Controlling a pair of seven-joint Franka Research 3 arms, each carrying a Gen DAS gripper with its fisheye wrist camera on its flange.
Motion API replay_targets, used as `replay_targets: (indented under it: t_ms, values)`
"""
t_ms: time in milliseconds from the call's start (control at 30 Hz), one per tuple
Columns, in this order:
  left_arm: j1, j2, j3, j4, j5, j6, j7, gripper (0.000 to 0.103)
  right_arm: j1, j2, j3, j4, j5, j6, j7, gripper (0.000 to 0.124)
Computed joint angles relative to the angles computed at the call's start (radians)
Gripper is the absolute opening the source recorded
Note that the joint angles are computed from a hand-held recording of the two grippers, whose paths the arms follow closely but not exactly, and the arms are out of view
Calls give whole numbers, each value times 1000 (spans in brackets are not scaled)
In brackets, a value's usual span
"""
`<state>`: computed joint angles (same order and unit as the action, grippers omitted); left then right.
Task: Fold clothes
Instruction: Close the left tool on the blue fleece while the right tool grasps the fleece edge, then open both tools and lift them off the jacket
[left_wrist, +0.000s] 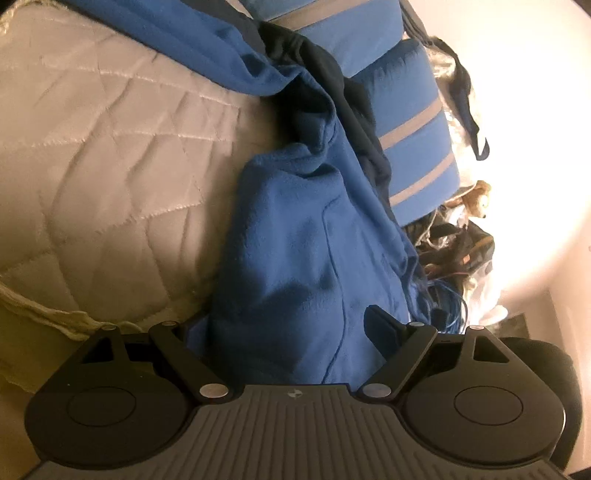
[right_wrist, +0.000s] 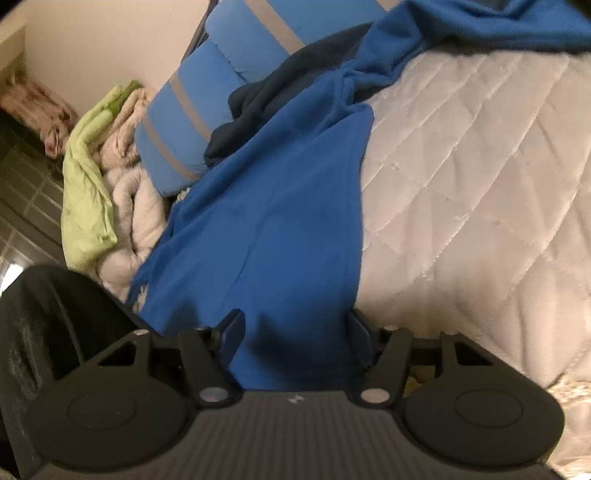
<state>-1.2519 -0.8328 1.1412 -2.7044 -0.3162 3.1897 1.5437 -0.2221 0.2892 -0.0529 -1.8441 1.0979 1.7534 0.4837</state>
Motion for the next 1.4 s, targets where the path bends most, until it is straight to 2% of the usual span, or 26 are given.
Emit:
replay_targets:
  t_ms: [33,67,100,167,233,367,600,733,867,967,1067,1133,1167,1200,1233,1300,1367,1400]
  values:
    - [0,15,-7,2,-12,1,-8,59,-1,9,1,7,2,-12,21,32]
    - [30,65,-39,9,-21,-27,-49,10,-2,14,2,10,2,-21,35,18]
    - [75,112,-79,12,-20,-65,-103,10,0,8,1,2,-1,-15,41,9]
    - [96,122,-116,5,-55,-60,-78,8,5,-22,-2,-25,-10,17,15,9]
    - [174,143,-199,-5,-41,-95,-59,8,2,-50,-12,-42,-17,23,4,7]
    - [275,114,-305,-37,-42,-152,-10,7,-3,-100,-36,-71,-48,33,-25,5]
    - [425,81,-448,-88,-63,-258,43,7,-9,-163,-71,-142,-88,49,-25,2]
    - [493,71,-495,-107,-90,-292,70,7,1,-201,-80,-202,-115,81,-27,2]
    - [540,147,-543,-88,-106,-302,99,7,17,-213,-82,-234,-147,133,-18,0]
    - [526,219,-545,-61,-149,-290,125,7,43,-241,-76,-276,-207,229,-16,0]
    - [495,244,-515,-44,-216,-289,171,11,56,-262,-78,-303,-231,288,0,1]
    - [521,239,-532,-42,-234,-312,183,14,52,-268,-88,-307,-197,290,6,9]
    - [539,238,-545,-41,-239,-326,185,21,50,-273,-92,-308,-179,295,13,15]
    - [585,240,-586,-39,-223,-351,167,28,48,-279,-95,-307,-166,302,20,44]
    - [653,248,-650,-32,-186,-384,131,32,48,-290,-96,-310,-154,317,17,62]
    - [783,249,-775,-21,-109,-437,56,39,52,-315,-98,-318,-133,351,7,82]
    - [901,236,-888,-10,-37,-482,-12,44,54,-335,-104,-311,-110,361,-5,85]
    - [942,223,-926,-1,-20,-495,-30,45,55,-344,-108,-305,-99,362,-4,88]
